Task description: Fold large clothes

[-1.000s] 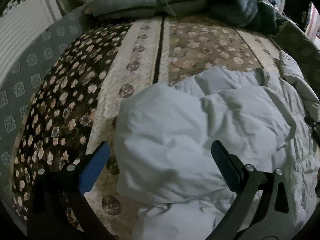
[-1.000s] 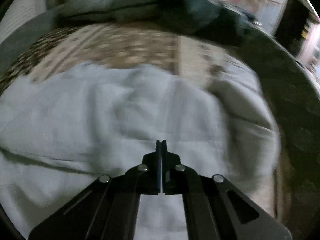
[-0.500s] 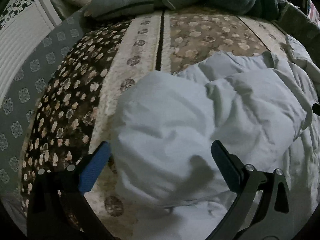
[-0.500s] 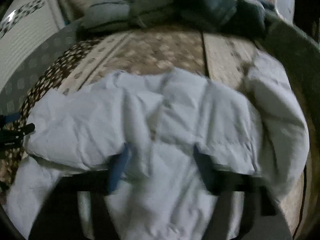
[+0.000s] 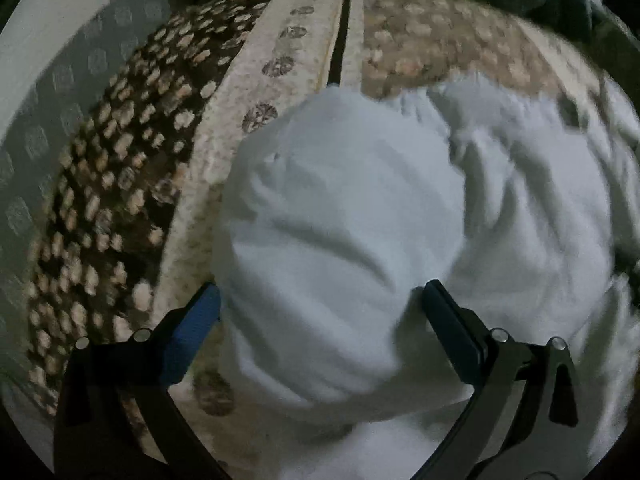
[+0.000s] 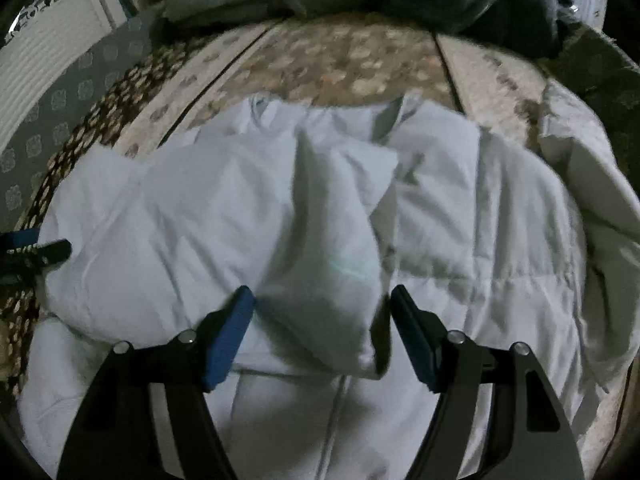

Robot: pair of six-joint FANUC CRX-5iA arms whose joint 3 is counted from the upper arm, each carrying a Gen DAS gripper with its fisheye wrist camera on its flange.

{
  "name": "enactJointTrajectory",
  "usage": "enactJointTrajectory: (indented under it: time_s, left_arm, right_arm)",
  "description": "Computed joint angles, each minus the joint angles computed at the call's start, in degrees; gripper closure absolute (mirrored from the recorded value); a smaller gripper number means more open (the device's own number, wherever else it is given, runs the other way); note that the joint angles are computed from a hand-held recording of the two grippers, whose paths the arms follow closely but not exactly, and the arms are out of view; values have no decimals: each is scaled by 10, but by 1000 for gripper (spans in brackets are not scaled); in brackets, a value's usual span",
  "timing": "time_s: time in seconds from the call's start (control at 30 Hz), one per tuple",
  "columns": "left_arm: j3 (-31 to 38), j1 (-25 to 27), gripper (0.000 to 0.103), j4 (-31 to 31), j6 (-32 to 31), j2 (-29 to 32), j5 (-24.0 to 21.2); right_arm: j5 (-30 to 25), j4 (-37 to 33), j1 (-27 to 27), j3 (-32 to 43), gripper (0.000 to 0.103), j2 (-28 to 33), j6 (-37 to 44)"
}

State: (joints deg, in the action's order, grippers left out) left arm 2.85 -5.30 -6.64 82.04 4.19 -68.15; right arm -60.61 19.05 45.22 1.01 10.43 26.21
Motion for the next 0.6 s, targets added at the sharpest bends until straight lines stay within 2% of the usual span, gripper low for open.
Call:
enactJointTrajectory:
  time_s: [0.1, 0.13, 0.17, 0.27, 0.43, 0.53, 0.6]
  left_arm:
    - [-17, 3, 3, 9, -27, -13, 23]
    - [-28, 8, 3, 16, -39, -19, 39]
    - [-30, 10, 3, 22, -44, -19, 43]
    - [-38, 18, 3, 43, -50, -16, 56]
    - [-37, 23, 3, 59, -47, -15, 69]
    - [-51, 26, 3, 81, -64, -32, 84]
    - [-63, 32, 3, 109, -86, -47, 97]
  right_arm:
    - [31, -10, -9, -14, 32, -10, -31]
    - [47, 0, -9, -27, 43, -16, -58]
    - [52, 10, -7, -32, 62, -18, -72]
    - [48, 38, 2, -33, 83, -10, -79]
    - [-5, 141, 25, -42, 94, -1, -120]
    - [-93, 222, 34, -60, 94, 2, -176]
    - [-121, 221, 28, -72, 94, -7, -183]
